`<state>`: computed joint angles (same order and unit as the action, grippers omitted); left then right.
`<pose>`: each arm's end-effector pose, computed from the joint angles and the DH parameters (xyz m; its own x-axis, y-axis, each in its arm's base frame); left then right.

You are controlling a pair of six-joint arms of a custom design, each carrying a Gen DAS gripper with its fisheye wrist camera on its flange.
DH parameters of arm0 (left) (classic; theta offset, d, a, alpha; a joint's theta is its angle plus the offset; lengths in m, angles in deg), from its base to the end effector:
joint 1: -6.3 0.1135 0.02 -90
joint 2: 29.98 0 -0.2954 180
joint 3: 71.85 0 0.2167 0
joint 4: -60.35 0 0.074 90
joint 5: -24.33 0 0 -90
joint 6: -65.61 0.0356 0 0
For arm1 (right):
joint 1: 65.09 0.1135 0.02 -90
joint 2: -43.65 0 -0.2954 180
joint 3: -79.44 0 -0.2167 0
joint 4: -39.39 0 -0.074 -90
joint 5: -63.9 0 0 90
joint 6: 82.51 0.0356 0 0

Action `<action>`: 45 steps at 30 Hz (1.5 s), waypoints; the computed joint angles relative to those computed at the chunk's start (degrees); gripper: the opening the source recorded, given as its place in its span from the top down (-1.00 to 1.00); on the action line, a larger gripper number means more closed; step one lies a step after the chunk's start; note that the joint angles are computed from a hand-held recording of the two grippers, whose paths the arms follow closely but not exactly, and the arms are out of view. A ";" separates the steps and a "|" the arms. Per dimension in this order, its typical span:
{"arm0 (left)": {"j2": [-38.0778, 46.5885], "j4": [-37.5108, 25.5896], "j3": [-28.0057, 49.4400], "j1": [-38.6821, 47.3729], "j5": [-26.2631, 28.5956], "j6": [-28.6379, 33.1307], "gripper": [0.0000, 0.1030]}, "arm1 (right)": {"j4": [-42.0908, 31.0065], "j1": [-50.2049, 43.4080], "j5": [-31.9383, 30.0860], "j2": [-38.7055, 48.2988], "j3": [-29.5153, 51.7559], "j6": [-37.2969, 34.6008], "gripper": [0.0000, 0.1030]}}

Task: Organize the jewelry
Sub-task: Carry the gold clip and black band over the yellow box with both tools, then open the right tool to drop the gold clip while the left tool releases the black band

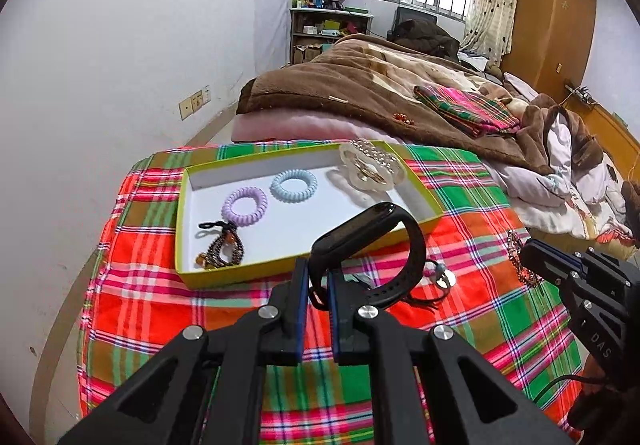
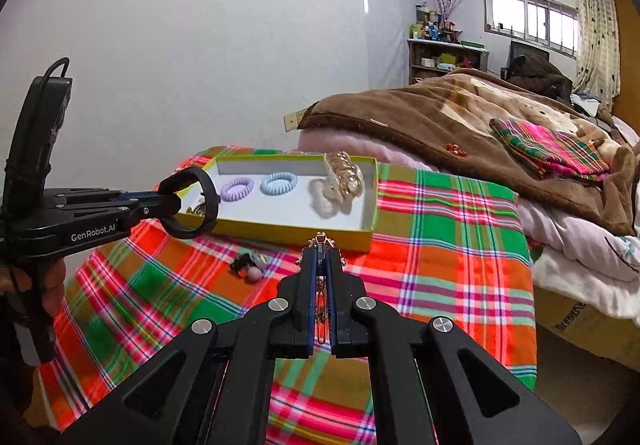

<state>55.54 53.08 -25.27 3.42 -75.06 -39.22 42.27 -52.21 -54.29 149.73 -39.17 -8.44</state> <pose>0.2410 -0.0063 0.1930 -0.6808 -0.2186 -0.6991 -0.2456 0.9673 -0.0633 0.3223 0.0909 0.1747 -0.4768 -0.3572 -0.8032 -0.6974 0.7100 0.0983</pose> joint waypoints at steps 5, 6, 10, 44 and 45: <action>0.78 -0.05 1.29 3.89 2.65 1.63 0.82 | -1.59 1.90 0.45 1.22 3.34 1.72 0.92; 1.01 -0.06 1.60 4.45 3.00 1.94 0.82 | -1.72 2.43 0.76 1.51 4.05 2.16 0.92; 2.63 -0.24 3.43 7.11 4.66 3.45 0.82 | -2.59 4.59 1.96 3.39 7.38 3.67 0.92; 28.00 -3.64 22.30 15.33 9.96 8.50 0.82 | -16.44 14.65 11.05 26.44 36.46 6.30 0.92; 28.18 -3.70 22.38 15.27 9.80 8.63 0.82 | -16.51 14.76 11.28 26.69 36.80 6.21 0.92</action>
